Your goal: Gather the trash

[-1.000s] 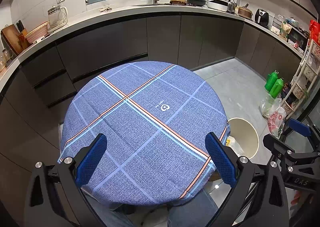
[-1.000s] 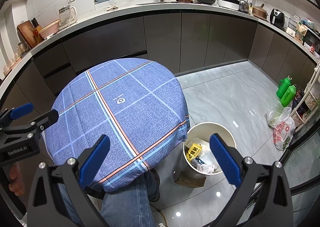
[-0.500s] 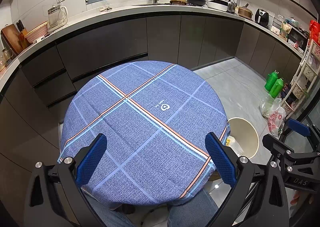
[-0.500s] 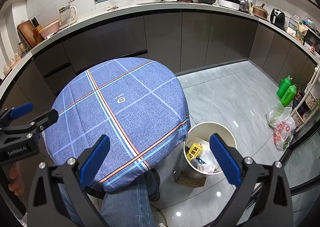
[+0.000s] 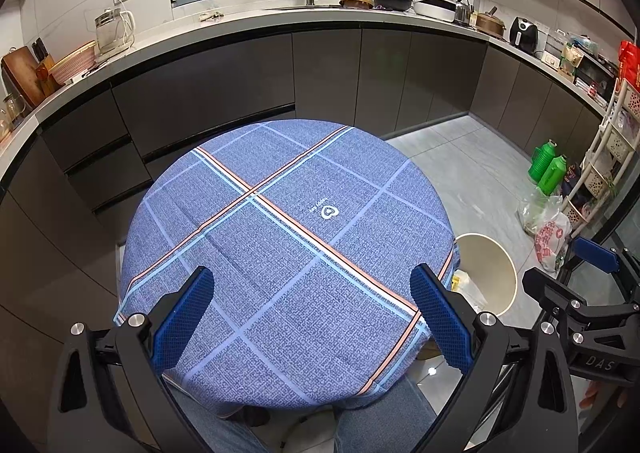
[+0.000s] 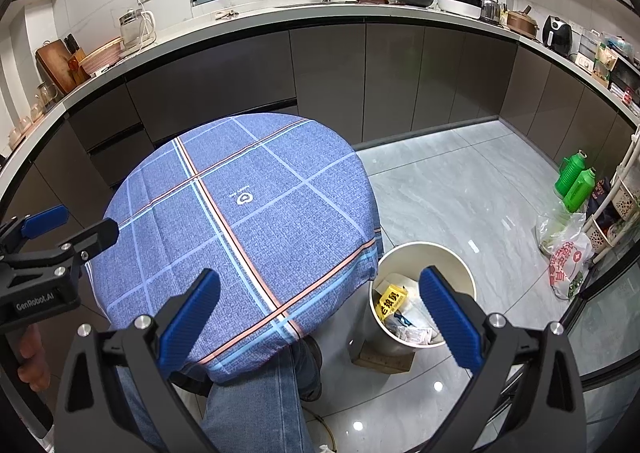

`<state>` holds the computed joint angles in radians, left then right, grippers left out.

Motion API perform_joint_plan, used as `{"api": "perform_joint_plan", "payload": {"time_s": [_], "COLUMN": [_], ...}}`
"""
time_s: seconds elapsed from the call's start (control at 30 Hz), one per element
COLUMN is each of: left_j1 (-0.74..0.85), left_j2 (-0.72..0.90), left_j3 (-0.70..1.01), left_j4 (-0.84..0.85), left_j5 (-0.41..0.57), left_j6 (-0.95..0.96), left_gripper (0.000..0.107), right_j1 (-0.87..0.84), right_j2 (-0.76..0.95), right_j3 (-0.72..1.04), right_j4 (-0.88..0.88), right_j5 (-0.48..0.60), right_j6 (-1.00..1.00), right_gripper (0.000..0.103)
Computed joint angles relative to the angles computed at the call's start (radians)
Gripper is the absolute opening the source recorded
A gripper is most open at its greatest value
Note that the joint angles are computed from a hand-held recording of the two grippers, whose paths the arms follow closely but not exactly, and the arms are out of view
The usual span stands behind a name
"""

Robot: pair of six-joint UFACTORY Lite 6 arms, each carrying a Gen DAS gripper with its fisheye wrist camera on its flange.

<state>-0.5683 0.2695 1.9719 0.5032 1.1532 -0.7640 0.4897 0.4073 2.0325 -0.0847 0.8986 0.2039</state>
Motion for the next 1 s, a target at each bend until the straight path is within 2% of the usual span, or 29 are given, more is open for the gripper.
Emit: {"api": "perform_joint_plan", "payload": {"time_s": [1.0], "left_j1": [0.011], "left_j2": [-0.019], "left_j3": [-0.053], "left_j4": [-0.001], "left_j5": [-0.025], "left_j6": [-0.016], "left_gripper": [0.095], "right_j1": [-0.023], "right_j2": [-0.016], "right_j3": [-0.046], "right_j4": [0.041], "right_j5": [-0.018], "right_j6": [-0.059], "right_gripper": [0.1]}}
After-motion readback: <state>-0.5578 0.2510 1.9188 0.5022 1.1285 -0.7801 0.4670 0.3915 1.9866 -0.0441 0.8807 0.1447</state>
